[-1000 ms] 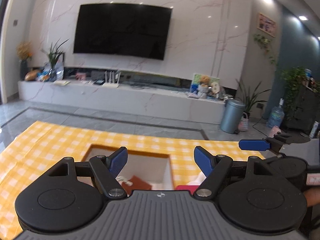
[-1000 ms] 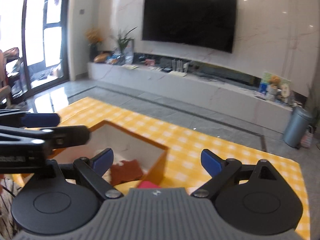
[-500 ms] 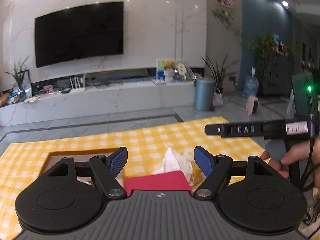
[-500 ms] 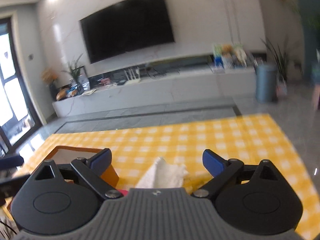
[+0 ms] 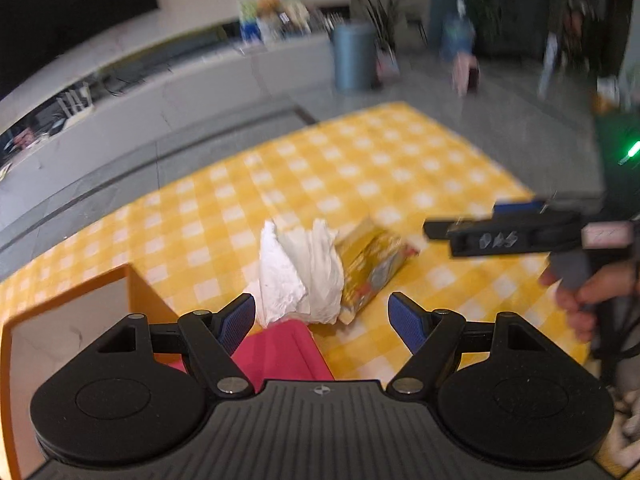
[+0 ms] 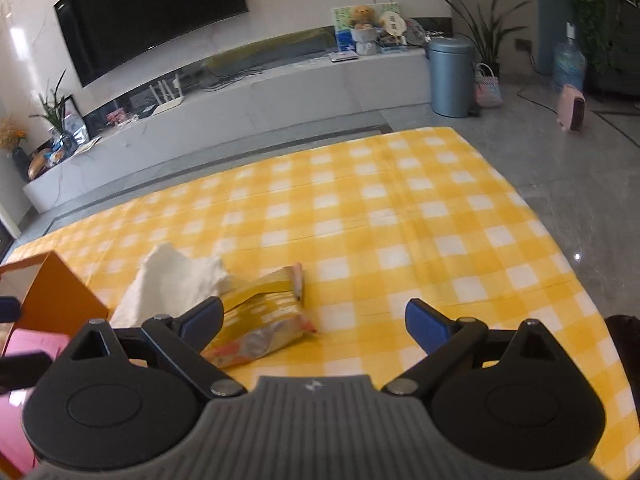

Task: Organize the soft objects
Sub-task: 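Move both open tools back toward the white cloth and snack bag, then grasp the white cloth with the left tool while the right grasps the yellow snack bag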

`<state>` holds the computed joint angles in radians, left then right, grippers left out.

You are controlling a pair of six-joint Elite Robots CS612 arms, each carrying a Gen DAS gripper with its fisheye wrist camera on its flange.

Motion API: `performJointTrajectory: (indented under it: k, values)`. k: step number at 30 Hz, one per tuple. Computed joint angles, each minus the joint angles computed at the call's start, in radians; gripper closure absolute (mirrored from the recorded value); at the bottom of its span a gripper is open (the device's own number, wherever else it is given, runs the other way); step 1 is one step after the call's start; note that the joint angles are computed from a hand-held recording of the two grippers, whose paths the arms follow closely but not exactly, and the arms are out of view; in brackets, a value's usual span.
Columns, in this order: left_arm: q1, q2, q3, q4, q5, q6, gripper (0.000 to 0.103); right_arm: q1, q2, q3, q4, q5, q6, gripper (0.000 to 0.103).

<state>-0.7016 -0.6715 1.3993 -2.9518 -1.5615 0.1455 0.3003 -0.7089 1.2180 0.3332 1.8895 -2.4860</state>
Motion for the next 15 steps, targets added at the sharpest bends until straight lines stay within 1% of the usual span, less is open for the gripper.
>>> performJointTrajectory:
  k: [2,5,6,7,9,10,12,13,15]
  values:
    - [-0.009,0.023,-0.042,0.060,0.035,0.031,0.014,-0.007,0.005,-0.003,0.002,-0.026,0.017,0.007]
    - [-0.022,0.062,-0.114,0.140,0.115,0.030,0.014,-0.010,0.014,-0.012,0.015,-0.038,0.002,0.007]
    - [-0.023,0.074,-0.140,0.176,0.126,0.027,0.014,-0.009,0.017,-0.016,0.020,-0.034,-0.007,0.007]
    - [-0.022,0.083,-0.166,0.221,0.124,0.030,0.014,-0.009,0.019,-0.020,0.024,-0.030,-0.015,0.007]
    - [-0.016,0.105,-0.222,0.323,0.094,0.033,0.014,-0.009,0.018,-0.019,0.020,-0.023,-0.020,0.007]
    - [-0.015,0.118,-0.252,0.368,0.096,0.018,0.014,-0.011,0.018,-0.017,0.019,-0.021,-0.011,0.007]
    - [-0.013,0.140,-0.298,0.426,0.098,-0.002,0.014,-0.014,0.012,-0.007,0.013,-0.035,0.014,0.007]
    - [-0.012,0.148,-0.315,0.448,0.091,0.008,0.014,-0.016,0.007,0.001,0.003,-0.047,0.015,0.007]
    - [-0.014,0.168,-0.353,0.489,0.094,0.016,0.014,-0.016,0.002,0.008,-0.010,-0.046,0.009,0.007]
